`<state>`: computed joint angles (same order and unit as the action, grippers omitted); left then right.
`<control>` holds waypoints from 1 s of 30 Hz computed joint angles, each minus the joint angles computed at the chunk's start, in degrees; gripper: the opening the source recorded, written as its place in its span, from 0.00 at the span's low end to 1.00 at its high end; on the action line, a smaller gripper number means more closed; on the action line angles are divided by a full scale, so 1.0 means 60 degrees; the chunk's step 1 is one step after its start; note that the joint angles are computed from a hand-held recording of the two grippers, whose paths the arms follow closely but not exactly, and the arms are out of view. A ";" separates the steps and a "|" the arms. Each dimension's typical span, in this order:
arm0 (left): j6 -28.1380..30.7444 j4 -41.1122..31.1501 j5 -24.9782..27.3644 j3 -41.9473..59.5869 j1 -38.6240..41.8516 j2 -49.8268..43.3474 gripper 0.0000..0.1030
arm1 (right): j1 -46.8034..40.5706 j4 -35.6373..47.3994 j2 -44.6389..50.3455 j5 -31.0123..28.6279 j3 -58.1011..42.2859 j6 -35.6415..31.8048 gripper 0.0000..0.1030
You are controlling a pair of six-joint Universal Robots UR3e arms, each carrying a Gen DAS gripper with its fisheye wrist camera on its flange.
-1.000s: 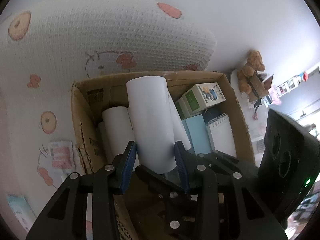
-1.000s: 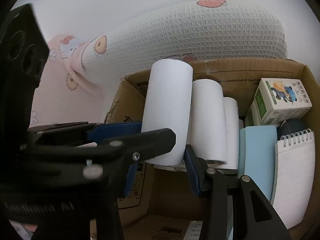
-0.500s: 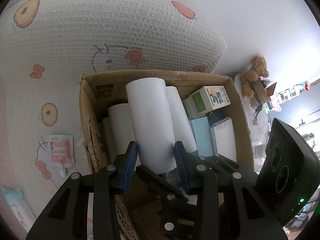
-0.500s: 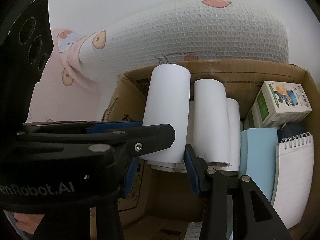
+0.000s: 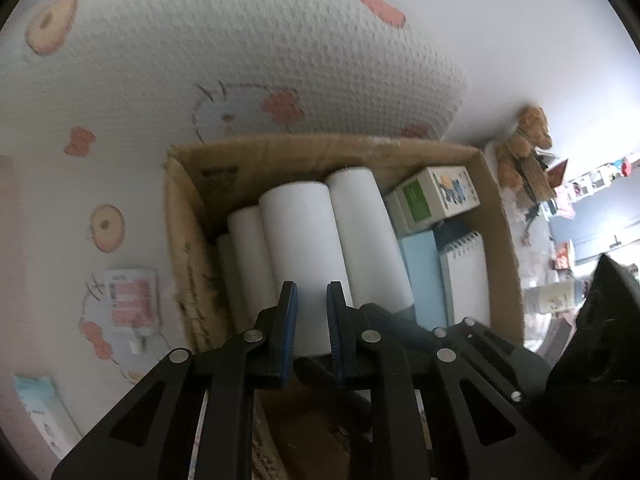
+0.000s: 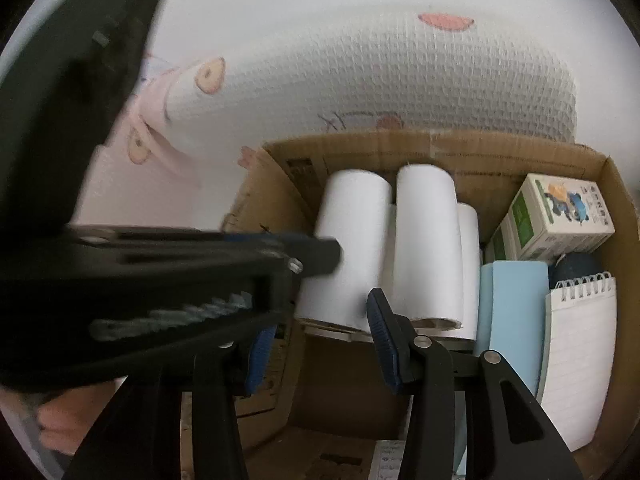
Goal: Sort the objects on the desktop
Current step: 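Lower the tube beside the white rolls in the box and open both grippers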
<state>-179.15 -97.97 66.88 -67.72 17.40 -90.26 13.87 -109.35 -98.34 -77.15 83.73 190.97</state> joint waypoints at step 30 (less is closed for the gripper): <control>-0.0890 0.0248 0.1939 0.1377 -0.1351 -0.1092 0.29 | -0.0977 0.0515 -0.0744 -0.0394 0.0464 -0.0573 0.31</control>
<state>-184.49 -96.48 78.52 -59.46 9.30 -96.81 8.01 -106.26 -102.80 -79.51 86.51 187.53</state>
